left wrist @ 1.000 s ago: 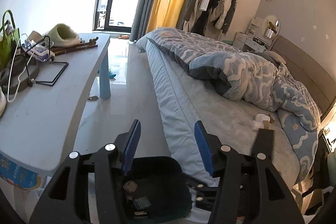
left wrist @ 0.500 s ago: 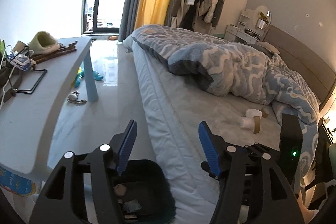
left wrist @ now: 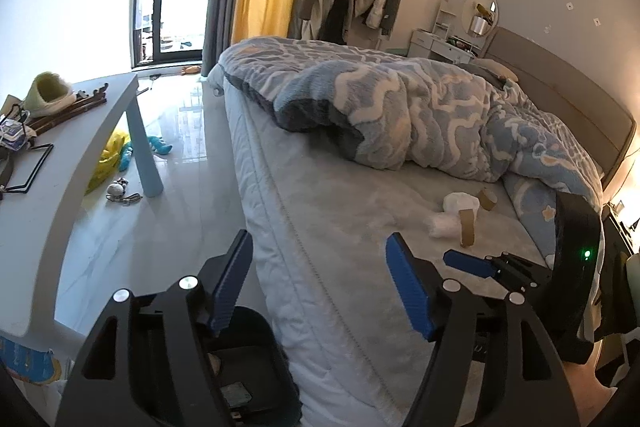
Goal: Collect trash
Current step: 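Move both tools back over the bed toward the remaining trash, then grasp the brown cardboard tape roll by its rim with the right tool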
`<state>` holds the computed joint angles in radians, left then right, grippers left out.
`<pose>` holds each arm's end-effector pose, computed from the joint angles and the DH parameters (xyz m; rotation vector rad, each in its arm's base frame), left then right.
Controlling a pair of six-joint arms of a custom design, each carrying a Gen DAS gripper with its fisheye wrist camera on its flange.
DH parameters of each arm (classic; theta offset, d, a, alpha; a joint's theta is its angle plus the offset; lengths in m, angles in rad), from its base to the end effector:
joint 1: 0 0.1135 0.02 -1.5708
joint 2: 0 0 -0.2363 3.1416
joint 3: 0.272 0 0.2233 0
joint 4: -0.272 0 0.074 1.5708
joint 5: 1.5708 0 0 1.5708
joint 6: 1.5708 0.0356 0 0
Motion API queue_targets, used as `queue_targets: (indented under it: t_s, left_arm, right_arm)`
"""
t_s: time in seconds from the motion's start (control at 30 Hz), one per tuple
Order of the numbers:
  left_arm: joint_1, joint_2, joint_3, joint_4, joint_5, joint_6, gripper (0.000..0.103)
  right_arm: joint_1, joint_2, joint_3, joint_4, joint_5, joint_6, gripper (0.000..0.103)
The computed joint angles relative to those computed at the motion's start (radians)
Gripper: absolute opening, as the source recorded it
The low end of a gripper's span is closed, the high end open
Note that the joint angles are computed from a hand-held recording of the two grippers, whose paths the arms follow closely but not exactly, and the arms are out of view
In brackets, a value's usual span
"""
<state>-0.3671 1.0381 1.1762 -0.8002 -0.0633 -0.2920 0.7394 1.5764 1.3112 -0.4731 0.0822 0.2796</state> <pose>0.1792 -0.0665 0.3388 0.0496 2.2464 -0.2878 0.2425 0.2172 0.2776 -0.4925 2.2915 0.4212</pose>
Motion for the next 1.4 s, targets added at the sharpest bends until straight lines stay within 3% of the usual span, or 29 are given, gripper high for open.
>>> queue_targets:
  t_s: [0.53,0.8,1.4]
  left_arm:
    - [-0.129,0.155,0.045,0.080,-0.069,-0.056,0.075]
    - [-0.156,0.235,0.077,0.115,-0.077,-0.061,0.075]
    - [-0.172,0.356,0.130,0.154,-0.062,-0.070,0.075]
  right_arm:
    - [-0.262,-0.088,-0.078,0.016,-0.137,-0.043,0.070]
    - [-0.345,-0.070,-0.063,0.008,-0.185,-0.075,0.058]
    - [-0.502,0.039,-0.051,0.018,-0.402,-0.040,0.058]
